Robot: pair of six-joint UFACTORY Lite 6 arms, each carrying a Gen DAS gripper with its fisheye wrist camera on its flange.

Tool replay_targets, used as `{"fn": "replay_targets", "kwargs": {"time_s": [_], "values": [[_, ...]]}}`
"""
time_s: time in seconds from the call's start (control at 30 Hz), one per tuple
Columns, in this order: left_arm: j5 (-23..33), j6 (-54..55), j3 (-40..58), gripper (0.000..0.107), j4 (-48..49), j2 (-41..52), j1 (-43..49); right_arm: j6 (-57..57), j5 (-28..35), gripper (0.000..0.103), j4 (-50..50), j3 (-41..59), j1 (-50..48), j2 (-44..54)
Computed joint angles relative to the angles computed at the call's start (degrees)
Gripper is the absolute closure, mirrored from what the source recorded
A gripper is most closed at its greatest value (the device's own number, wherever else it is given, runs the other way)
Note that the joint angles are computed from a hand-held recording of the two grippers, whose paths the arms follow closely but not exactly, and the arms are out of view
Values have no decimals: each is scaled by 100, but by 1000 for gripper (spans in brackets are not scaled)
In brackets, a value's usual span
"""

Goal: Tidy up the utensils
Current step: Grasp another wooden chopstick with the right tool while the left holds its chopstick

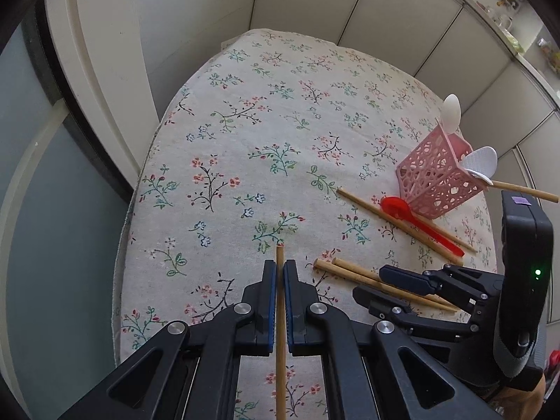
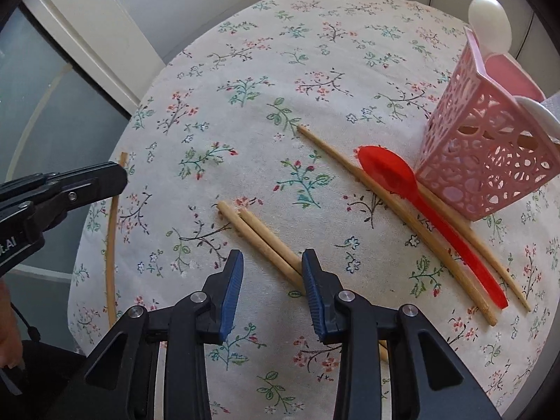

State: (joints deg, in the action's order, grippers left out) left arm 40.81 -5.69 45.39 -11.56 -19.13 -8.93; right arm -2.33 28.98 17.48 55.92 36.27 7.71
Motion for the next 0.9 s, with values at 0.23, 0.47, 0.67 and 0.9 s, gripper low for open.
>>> {"fn": "replay_targets", "kwargs": {"time_s": [0.23,0.47,0.67,0.9], "values": [[25,110,-11,103,-62,-24,88,364,34,66,-457,232,234,316],[40,194,-30,103,-104,-32,196,-279,95,66,195,330,107,421],[34,155,-25,103,-63,-2,189,528,30,66,-722,581,397,683],[19,59,-29,103,38,23,173,1451,58,67,-1905,825,714,925]]}}
